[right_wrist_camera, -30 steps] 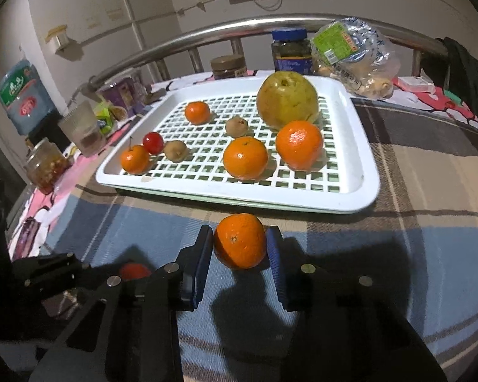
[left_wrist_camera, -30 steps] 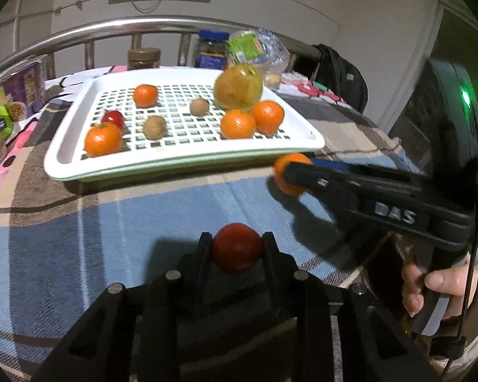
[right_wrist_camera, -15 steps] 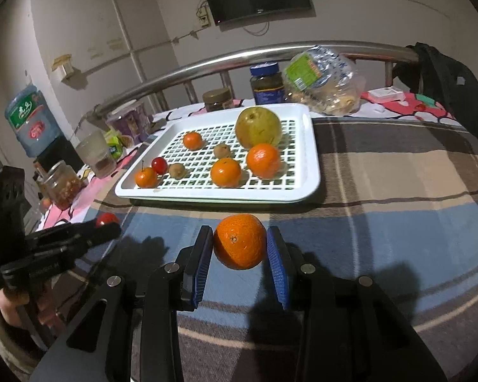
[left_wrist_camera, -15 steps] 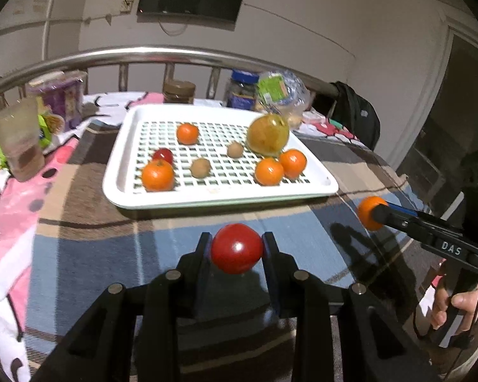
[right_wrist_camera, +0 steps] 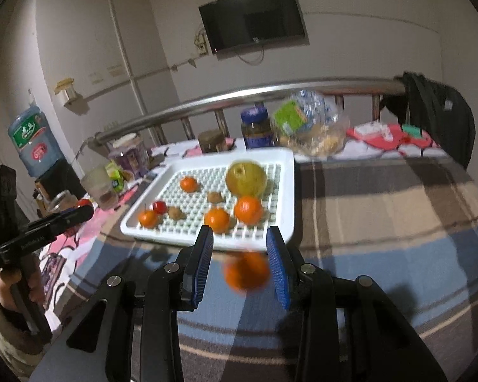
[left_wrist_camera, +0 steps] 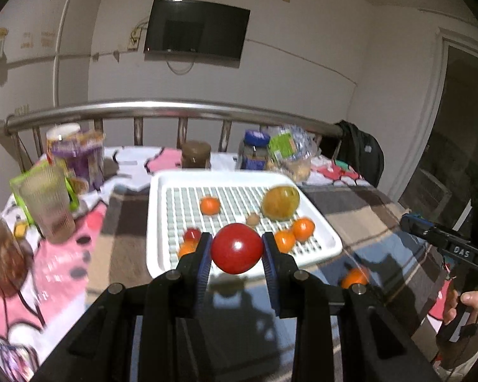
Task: Organize fruits
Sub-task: 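Place the mandarin on the tray with the right gripper while the left gripper places the tomato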
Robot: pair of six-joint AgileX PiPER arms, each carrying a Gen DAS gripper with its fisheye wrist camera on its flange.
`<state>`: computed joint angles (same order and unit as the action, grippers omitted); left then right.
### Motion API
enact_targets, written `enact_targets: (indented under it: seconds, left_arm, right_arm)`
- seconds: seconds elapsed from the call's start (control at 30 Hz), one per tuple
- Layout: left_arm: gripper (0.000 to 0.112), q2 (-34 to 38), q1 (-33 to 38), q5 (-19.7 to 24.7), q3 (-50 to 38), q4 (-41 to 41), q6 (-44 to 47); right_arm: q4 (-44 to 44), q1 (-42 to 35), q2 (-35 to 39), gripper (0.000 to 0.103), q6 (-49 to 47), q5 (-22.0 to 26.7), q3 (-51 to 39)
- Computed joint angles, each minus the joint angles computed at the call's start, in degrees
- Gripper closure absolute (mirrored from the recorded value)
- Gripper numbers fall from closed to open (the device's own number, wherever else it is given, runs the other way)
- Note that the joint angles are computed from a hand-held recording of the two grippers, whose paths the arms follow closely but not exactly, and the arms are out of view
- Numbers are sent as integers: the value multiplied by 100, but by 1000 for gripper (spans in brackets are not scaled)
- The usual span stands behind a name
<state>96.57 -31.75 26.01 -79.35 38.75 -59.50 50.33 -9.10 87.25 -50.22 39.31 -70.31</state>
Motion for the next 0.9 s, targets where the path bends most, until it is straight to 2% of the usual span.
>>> enact_targets:
  seconds: [0.17,0.27,0.3,0.33,0.4,0.43,0.67,0.83,0.9]
  left_arm:
    - [79,441,474,263,-989,-1201,1432]
    - [79,654,522,487,-1277,-1288,1602]
    - [79,656,540,446,-1235,-1405,1707]
    - [79,637,549,372,-1144,-1458,1752]
    - [79,635,517,314,-997,-1417,1706]
    - [79,639,512,265,-903,-1461,1719]
    - [79,762,387,43,-551,-1575,1525]
    - [79,899,393,-35,-483,-1873,1647]
    - [79,921,393,-28,-486,-1905,1665]
  right_arm:
    - [-181,49,500,70,360,381,-1082]
    - [-572,222,799,69,481,367,-1456]
    - [-638,215,917,64,540,480,-1521]
    - [-545,181,999,49,474,545,-1453]
    - [-366,168,980,25,221,314,-1016]
    - [-336,181,963,24,107,166,-793]
    - [-586,493,1203,31,-68,-217,61]
    - [-1217,817,1433,59,332,-341,38]
    - [-1462,857,1485,66,554,-421,-8]
